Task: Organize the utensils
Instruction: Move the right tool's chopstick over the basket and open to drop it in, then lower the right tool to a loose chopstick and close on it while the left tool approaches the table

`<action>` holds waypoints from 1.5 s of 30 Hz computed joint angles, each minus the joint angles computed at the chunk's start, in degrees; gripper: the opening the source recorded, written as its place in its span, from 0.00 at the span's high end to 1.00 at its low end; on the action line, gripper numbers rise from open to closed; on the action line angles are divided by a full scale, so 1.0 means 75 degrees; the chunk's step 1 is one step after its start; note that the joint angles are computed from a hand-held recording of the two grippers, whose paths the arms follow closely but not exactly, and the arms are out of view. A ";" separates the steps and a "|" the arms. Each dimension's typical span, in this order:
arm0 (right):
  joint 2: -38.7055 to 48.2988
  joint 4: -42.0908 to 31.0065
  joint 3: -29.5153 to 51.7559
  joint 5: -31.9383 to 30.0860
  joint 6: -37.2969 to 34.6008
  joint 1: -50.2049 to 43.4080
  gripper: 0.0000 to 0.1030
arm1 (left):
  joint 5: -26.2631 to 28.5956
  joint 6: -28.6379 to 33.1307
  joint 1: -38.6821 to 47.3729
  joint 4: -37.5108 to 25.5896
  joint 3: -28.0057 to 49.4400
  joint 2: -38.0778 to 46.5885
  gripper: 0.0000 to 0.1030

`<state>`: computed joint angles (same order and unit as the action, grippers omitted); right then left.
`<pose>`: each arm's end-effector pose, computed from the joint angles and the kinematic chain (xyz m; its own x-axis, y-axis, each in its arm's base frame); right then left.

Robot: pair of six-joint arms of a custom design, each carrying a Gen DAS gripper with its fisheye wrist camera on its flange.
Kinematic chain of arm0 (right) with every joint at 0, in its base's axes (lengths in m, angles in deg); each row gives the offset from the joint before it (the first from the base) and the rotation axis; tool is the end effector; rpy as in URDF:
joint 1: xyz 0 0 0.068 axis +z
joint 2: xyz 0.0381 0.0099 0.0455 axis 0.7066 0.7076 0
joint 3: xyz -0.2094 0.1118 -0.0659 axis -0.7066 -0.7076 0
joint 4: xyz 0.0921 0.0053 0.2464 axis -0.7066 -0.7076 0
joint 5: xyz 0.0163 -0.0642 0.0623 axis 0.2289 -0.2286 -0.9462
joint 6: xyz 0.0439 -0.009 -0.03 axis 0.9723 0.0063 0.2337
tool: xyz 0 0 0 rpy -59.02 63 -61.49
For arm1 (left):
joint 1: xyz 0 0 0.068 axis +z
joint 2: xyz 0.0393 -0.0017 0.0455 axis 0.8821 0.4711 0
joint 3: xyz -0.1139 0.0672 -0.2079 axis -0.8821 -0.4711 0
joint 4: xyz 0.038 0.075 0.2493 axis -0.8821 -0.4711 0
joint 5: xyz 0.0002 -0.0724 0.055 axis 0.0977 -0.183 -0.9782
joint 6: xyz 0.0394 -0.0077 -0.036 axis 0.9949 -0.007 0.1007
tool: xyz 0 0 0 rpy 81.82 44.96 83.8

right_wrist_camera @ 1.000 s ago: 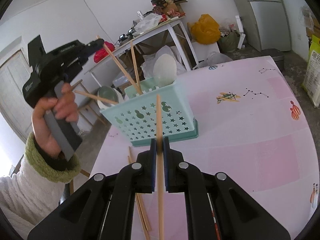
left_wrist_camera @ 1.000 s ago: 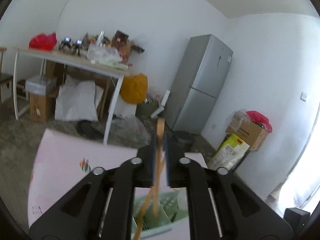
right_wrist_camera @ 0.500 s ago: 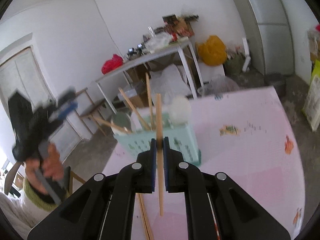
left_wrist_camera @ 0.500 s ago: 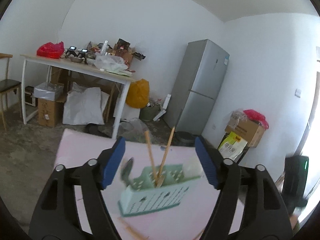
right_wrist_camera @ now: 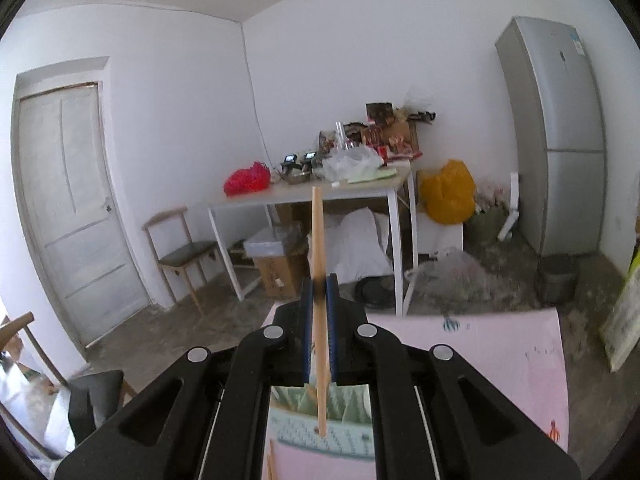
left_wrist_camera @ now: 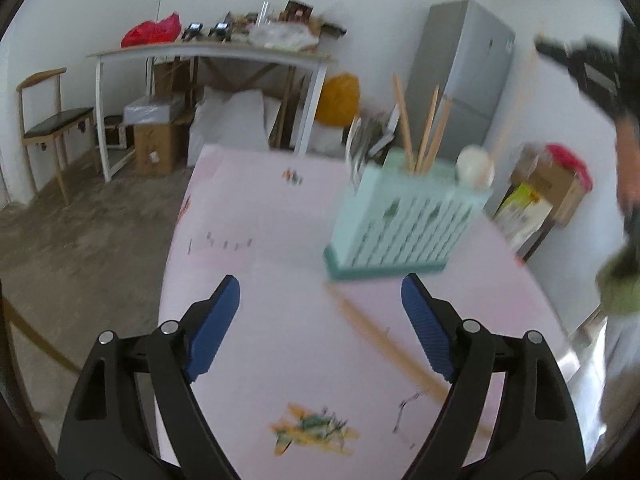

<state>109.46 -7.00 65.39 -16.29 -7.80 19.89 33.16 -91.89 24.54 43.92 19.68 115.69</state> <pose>0.3090 -0.1105 0.4351 -0.3182 -0.0225 -0.9477 -0.5799 0.7955 0.1759 0.1812 -0.1175 0.2593 -0.5621 -0.2351 -0.7929 -0.1025 0.9712 -0.2152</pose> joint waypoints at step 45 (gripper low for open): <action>-0.0529 -0.1722 -0.5893 0.3232 -0.4155 0.0827 0.82 | -0.0094 -0.0315 -0.0487 -0.0562 0.0367 0.1390 0.14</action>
